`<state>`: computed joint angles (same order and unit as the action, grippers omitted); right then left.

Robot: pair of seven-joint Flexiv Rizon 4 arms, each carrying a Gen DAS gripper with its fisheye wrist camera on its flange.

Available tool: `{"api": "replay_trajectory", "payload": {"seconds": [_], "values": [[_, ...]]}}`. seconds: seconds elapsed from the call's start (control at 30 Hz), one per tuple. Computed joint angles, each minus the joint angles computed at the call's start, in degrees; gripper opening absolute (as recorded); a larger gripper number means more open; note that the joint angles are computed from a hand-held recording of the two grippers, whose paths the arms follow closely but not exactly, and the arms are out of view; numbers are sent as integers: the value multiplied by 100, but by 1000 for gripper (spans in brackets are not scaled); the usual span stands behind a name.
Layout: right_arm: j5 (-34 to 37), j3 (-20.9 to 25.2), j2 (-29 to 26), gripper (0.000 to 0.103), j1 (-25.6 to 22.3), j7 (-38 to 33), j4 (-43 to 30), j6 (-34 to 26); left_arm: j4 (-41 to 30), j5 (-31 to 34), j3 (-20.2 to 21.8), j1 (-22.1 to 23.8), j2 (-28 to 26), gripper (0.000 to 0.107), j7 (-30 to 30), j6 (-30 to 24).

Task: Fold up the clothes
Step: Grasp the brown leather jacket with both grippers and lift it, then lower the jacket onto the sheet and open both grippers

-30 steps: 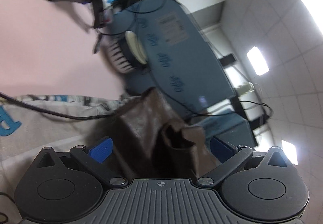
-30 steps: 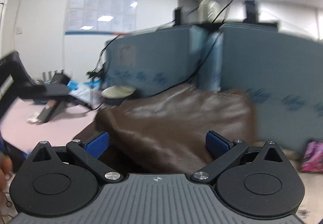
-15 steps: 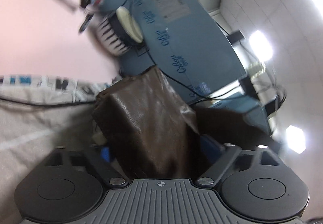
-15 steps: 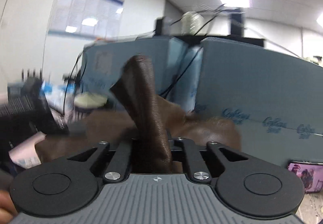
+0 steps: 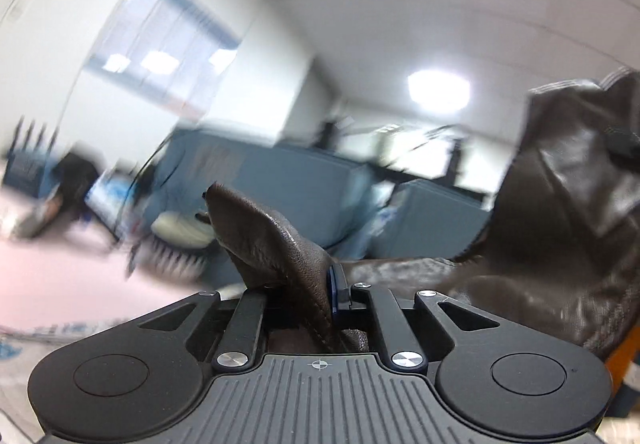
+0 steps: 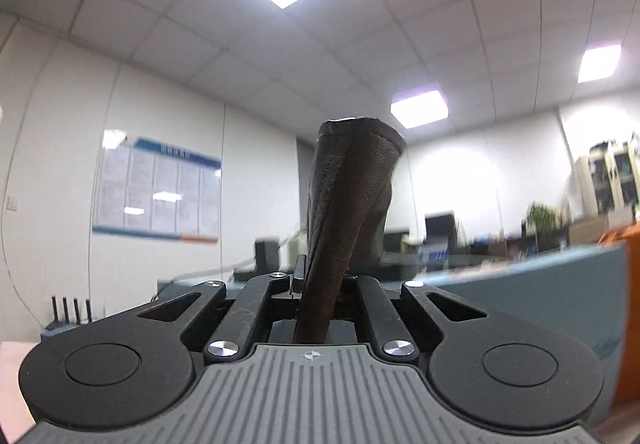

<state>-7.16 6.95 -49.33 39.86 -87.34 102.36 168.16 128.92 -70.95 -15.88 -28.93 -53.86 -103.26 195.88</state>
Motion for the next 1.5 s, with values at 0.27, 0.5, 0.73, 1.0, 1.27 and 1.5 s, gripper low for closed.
{"api": "replay_trajectory", "payload": {"seconds": [0.27, 0.5, 0.73, 1.0, 1.27, 1.5], "values": [[29, -399, 399, 4, -1138, -108, 1520, 691, -1080, 1998, 23, -142, -249, 11, 1795, -1207], [-118, -676, 23, 5, -2307, 159, 2179, -360, -1010, 2231, -57, -362, -99, 19, 2412, -2884], [-768, -604, 197, 48, -3040, -15, 3170, -889, -525, 1063, 82, -847, 349, 82, 2626, -3550], [-1386, -495, 488, 86, -3724, 54, 3032, -1156, 20, 2166, 549, -351, 665, 90, 2321, -3475], [-4252, -484, 595, 87, -4963, 1644, 2426, -2495, -368, 3537, 864, 379, 678, 91, 2569, -4497], [-5808, -514, 404, 87, -5323, 2911, 1801, -3007, -666, 6824, 87, 2406, 643, 91, 1226, -5849]]}}
